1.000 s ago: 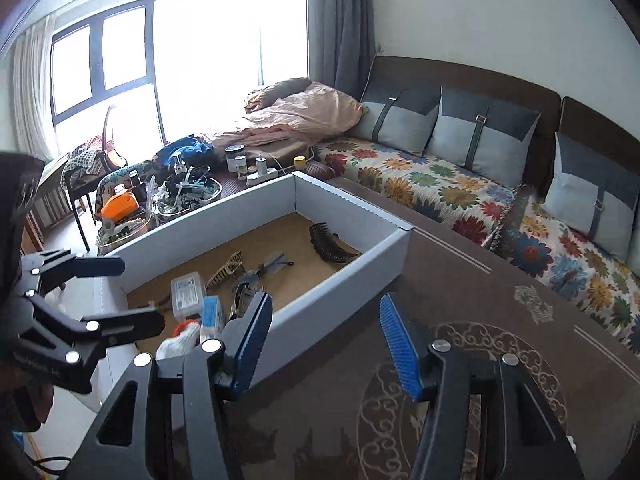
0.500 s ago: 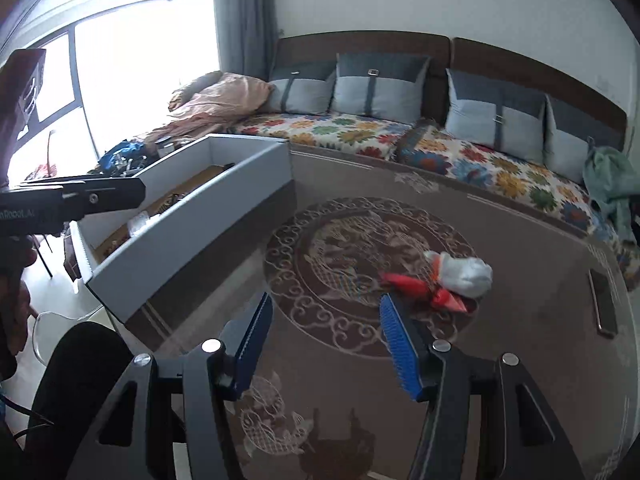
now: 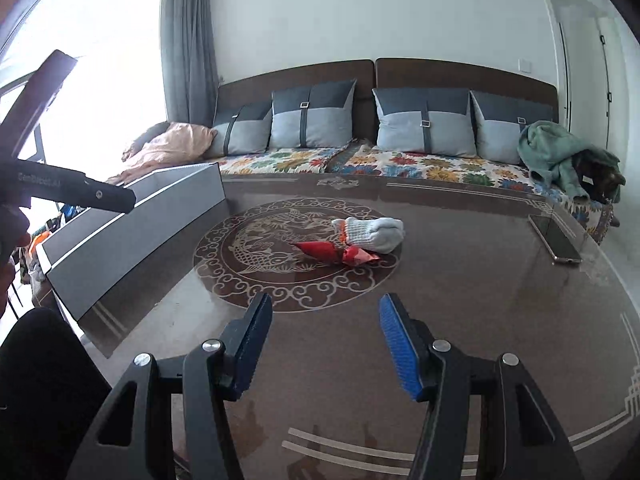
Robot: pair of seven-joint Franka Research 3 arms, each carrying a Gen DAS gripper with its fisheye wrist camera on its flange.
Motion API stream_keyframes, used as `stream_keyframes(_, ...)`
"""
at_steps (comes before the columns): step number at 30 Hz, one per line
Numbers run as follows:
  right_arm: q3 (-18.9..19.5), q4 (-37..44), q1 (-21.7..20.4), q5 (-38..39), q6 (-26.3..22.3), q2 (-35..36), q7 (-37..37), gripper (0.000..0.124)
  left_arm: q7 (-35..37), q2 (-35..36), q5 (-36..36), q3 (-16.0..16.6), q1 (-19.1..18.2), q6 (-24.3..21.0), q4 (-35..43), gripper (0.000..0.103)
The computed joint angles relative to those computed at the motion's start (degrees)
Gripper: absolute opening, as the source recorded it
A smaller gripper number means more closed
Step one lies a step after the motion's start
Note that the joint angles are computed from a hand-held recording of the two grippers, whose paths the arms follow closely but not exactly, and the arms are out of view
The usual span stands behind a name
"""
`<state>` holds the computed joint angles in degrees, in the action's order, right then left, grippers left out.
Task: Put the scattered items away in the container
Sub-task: 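Move both open tools back over the table toward the glove and snack bar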
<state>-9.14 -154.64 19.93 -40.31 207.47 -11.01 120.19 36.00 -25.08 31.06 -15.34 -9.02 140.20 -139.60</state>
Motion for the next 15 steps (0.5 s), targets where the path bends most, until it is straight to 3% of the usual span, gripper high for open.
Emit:
stream_keyframes(1, -1.4, 0.5, 0.3, -2.1, 1.3, 0.9, 1.4, 0.057, -0.2, 0.7, 0.4, -0.4, 0.2, -0.5, 0.7, 0.103)
stream_keyframes(7, 0.3, 3.0, -3.5, -5.5, 4.6, 4.4, 5.9, 0.057, -2.0, 5.3, 3.2, -2.2, -0.4, -4.0, 4.8, 0.103)
stream_keyframes(15, 3.1, 7.4, -9.0, -15.4, 5.2, 8.0, 16.9, 0.057, -3.1, 10.6, 6.4, -2.4, -2.8, -8.5, 9.0, 0.103)
